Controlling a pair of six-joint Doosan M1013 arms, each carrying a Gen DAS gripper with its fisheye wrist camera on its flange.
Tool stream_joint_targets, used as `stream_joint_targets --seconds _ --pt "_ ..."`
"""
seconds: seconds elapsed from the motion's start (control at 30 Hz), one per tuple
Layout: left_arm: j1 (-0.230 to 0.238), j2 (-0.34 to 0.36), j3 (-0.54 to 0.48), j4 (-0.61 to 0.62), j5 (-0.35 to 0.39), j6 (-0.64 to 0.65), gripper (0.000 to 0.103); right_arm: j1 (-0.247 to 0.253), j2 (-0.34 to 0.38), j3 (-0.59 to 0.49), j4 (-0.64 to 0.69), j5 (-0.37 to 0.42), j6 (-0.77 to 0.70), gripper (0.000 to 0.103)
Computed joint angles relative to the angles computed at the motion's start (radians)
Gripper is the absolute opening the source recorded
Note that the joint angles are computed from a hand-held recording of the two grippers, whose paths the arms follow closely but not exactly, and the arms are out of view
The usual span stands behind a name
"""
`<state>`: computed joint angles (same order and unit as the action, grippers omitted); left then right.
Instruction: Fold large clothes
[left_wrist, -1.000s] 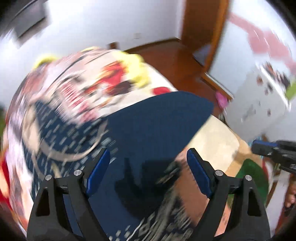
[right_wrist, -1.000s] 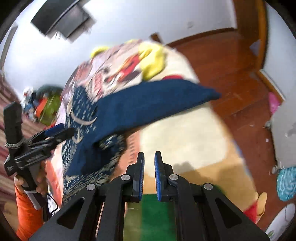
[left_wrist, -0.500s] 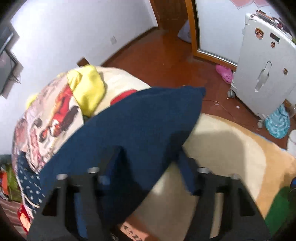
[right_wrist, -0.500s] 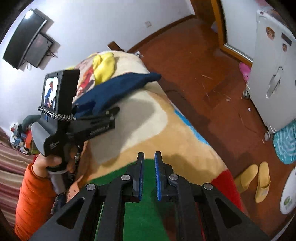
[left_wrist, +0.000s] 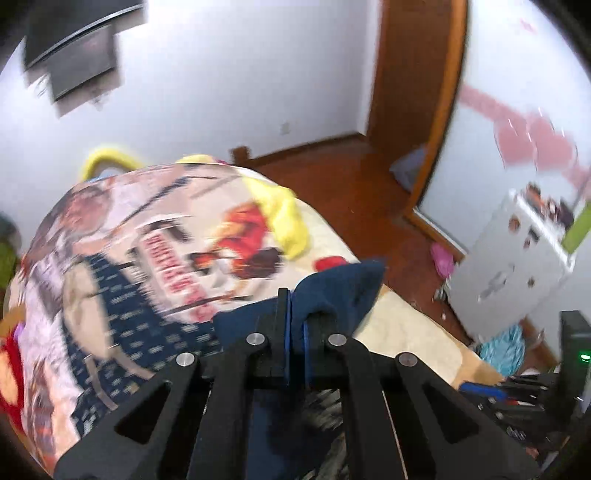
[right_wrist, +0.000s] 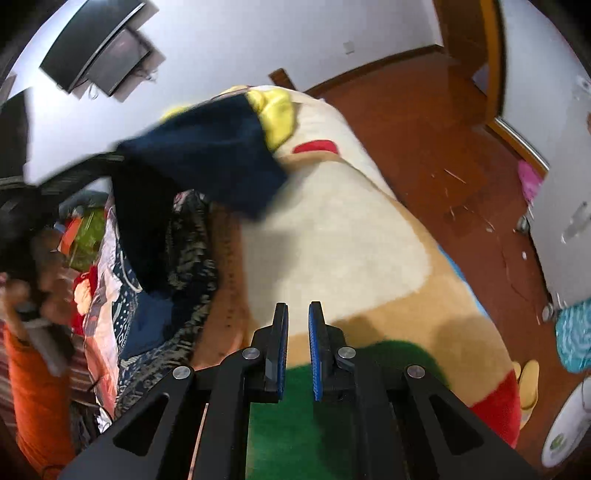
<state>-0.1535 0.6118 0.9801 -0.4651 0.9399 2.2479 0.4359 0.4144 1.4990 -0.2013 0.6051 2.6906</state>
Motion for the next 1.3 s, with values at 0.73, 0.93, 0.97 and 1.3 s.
stream_joint_targets --seconds 0.73,0.93,0.97,1.3 --pt "0.210 0.028 0.151 0.225 0.195 -0.130 0.057 0.060 0.344 -0.578 0.020 0.405 -0.465 0.007" --pt "0.174 -0.010 0.178 0.171 0.106 -0.026 0.078 0.066 0.370 -0.571 0.005 0.427 -0.533 0.007" --pt "0.160 -0.007 0.175 0.167 0.101 -0.023 0.079 0.063 0.362 -0.556 0.014 0.411 -0.535 0.007" --pt "0.060 0.040 0.197 0.348 -0.086 -0.074 0.068 0.050 0.345 -0.515 0.081 0.363 -0.536 0.007"
